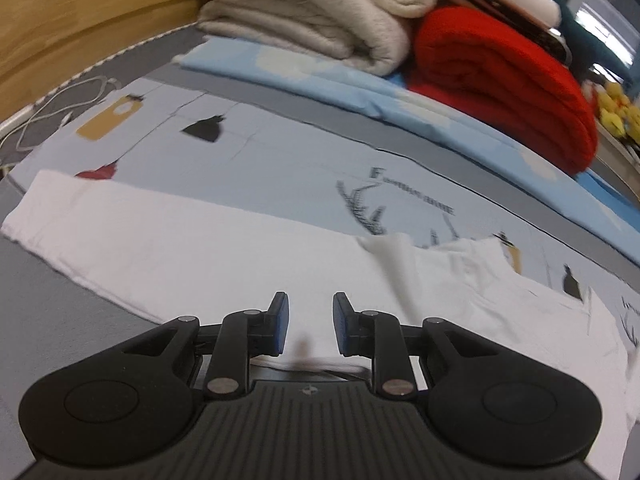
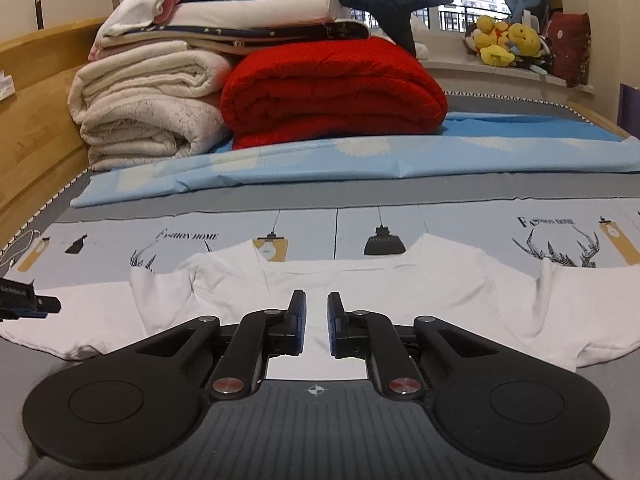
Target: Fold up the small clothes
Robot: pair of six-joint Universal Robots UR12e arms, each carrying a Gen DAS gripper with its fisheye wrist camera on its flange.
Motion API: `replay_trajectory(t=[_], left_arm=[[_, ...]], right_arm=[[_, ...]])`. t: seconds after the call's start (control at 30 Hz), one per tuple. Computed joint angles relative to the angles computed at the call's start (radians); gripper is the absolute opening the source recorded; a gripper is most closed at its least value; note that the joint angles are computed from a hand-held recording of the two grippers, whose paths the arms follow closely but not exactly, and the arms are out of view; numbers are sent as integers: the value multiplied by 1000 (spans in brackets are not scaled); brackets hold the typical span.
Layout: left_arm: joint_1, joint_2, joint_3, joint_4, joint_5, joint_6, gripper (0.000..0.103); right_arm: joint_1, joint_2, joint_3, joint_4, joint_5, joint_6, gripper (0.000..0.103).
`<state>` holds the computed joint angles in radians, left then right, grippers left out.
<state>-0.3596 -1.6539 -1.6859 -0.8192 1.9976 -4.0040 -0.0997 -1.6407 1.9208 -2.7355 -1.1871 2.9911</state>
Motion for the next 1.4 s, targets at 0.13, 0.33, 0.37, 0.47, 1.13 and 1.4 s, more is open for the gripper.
replay_trajectory(t=[0.13,0.33,0.37,0.47,1.13,1.4], left_arm=[[30,21,-20,-28,-22,-67,27],[62,48,-43,-73,-37,-139,31],[66,52,-47,-78,-39,-147,31],[78,60,-55,-88,-44,-165,33],[219,165,-194,-145,-78,-505,55],[225,154,-205,-101,-40,-516,43]], right_arm=[[6,7,-7,28,-2,-21,11],[8,11,-12,61,5,-47,11],[7,11,-14,65,5,-48,11],[5,12,-16,76,7,-50,11],[1,14,-25,157,33,-106,11],[7,16,-25,186,34,-131,11]])
